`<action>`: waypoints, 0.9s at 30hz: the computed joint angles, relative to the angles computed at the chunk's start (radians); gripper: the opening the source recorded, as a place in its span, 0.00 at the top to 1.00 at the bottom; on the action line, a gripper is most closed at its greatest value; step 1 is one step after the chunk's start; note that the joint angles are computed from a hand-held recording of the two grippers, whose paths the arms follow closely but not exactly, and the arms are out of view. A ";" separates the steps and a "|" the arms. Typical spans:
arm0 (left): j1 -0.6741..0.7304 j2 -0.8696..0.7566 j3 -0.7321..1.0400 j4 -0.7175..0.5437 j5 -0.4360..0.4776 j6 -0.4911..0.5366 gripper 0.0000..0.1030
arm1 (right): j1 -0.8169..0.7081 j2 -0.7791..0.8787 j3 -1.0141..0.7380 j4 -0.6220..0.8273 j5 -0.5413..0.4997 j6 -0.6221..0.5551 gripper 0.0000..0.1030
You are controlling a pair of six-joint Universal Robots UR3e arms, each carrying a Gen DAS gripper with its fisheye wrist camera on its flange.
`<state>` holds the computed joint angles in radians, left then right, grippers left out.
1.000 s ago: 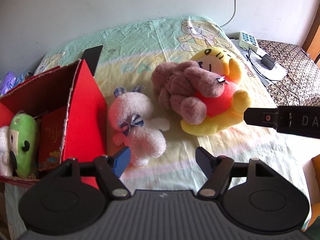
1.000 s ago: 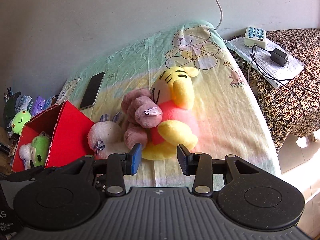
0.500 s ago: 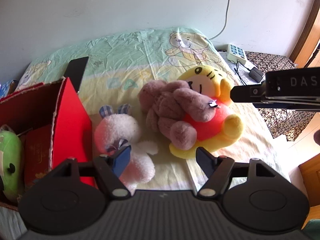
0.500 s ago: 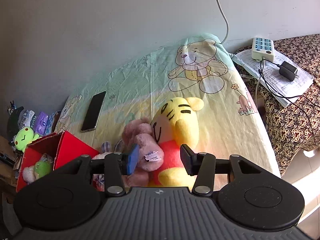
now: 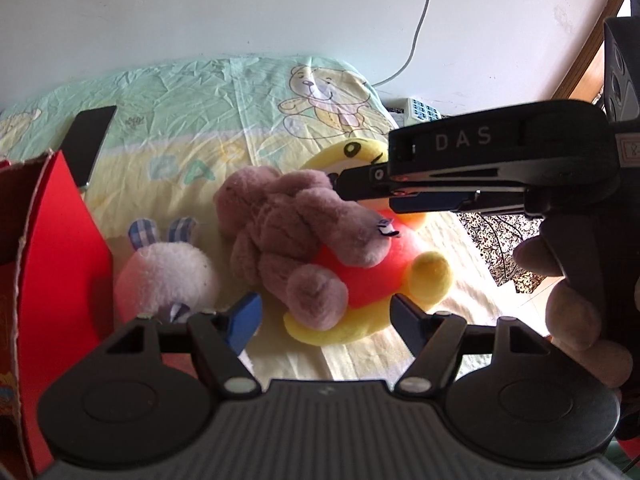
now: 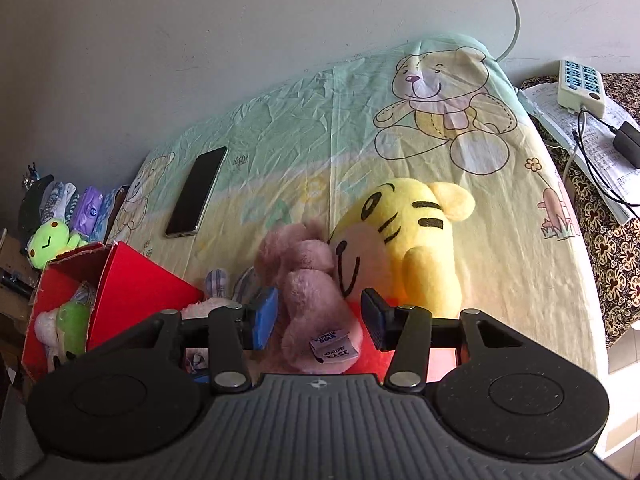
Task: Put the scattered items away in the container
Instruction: 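Reach both tools onto the brown bear plush lying on the yellow tiger, then grasp the brown bear plush with both tools and lift it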
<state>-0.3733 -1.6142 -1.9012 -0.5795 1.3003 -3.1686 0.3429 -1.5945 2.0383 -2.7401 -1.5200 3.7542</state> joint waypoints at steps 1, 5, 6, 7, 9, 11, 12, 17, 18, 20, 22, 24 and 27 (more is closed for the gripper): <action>0.003 -0.011 0.003 0.002 0.000 -0.001 0.33 | 0.000 0.016 -0.009 -0.003 0.002 -0.006 0.51; 0.018 -0.067 0.029 -0.010 -0.019 0.006 0.42 | -0.004 0.056 -0.029 -0.005 0.028 -0.031 0.51; 0.024 -0.074 0.029 -0.009 -0.029 0.006 0.42 | -0.003 0.062 -0.031 -0.007 0.033 -0.036 0.52; 0.027 -0.085 0.034 -0.008 -0.034 0.003 0.43 | -0.001 0.069 -0.034 -0.008 0.034 -0.040 0.53; 0.026 -0.109 0.050 -0.007 -0.026 -0.002 0.46 | 0.004 0.077 -0.040 0.001 0.031 -0.043 0.69; 0.025 -0.129 0.064 -0.013 -0.023 -0.007 0.53 | -0.007 0.071 -0.025 -0.004 0.059 -0.040 0.70; 0.027 -0.138 0.072 -0.026 -0.028 -0.005 0.63 | -0.009 0.066 -0.017 -0.008 0.066 -0.036 0.71; 0.025 -0.133 0.062 -0.035 -0.021 0.004 0.65 | -0.009 0.013 0.021 -0.009 0.097 0.000 0.73; 0.025 -0.122 0.058 -0.041 -0.021 0.009 0.66 | -0.002 -0.001 0.028 -0.008 0.095 0.004 0.73; 0.031 -0.090 0.040 -0.049 -0.027 0.030 0.66 | 0.012 -0.036 0.048 0.000 0.097 0.013 0.73; 0.039 -0.048 0.020 -0.074 -0.040 0.056 0.69 | 0.030 -0.069 0.069 0.011 0.097 0.031 0.73; 0.044 0.003 -0.015 -0.092 -0.043 0.091 0.69 | 0.055 -0.097 0.088 0.024 0.094 0.049 0.73; 0.045 0.073 -0.072 -0.125 -0.050 0.142 0.69 | 0.103 -0.146 0.127 0.043 0.077 0.083 0.73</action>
<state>-0.3282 -1.5413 -1.9734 -0.7050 1.2506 -3.0261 0.4459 -1.7402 2.1649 -2.6973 -1.4429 3.8373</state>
